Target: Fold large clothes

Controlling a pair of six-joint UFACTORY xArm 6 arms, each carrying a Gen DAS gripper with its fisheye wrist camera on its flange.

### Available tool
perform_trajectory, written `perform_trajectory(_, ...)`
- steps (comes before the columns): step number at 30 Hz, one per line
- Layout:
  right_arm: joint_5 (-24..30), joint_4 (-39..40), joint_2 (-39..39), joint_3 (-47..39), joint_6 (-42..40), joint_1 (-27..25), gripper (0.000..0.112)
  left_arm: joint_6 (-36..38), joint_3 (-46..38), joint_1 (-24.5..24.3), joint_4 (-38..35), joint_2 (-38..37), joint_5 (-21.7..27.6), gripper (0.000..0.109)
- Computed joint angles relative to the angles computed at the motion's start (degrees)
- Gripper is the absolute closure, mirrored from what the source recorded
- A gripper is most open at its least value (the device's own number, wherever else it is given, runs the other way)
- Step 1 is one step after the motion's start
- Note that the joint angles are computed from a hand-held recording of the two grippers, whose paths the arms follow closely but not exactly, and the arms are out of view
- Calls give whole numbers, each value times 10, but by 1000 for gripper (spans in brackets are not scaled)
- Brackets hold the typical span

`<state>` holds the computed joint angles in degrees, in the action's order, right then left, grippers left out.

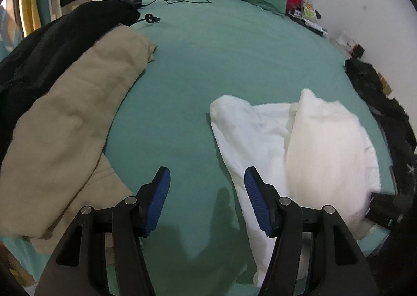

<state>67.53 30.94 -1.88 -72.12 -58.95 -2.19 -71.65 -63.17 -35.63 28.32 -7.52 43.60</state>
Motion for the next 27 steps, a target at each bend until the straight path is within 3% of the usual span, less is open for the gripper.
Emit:
perform_trajectory(4,36,11,-33,26,-55,-9,53,-26,4,2,20,-13,-19,45)
perform_trajectory(8,64,48,-66,38,-105,-64,53,-20,-13,-1,19,-5,-65,45)
perform_trajectory(13,30,89,-72,34,-118,-139,53,85,-83,-25,-24,57,-96,45)
perform_trajectory(16,-10,100,-51,19,-98,-168,53,171,-160,-40,-51,125,-45,45)
perform_trajectory(19,-48,91,-14,-6,-55,-188,53,208,-220,-39,-63,180,21,45)
perform_trajectory(20,-58,90,2,-18,-40,-195,53,218,-227,-34,-71,191,28,48)
perform_trajectory(21,-62,90,11,-26,-26,-197,53,226,-217,-26,-89,191,10,70)
perform_trajectory(22,-66,90,21,-33,-13,-199,53,226,-192,-15,-121,182,-27,107)
perform_trajectory(24,-69,91,40,-46,12,-204,53,153,-140,-1,-118,147,-64,105)
perform_trajectory(25,-74,91,48,-52,26,-197,53,107,-122,-1,-81,127,-64,105)
perform_trajectory(27,-69,98,58,-59,33,-198,53,42,-113,-10,-5,107,-24,105)
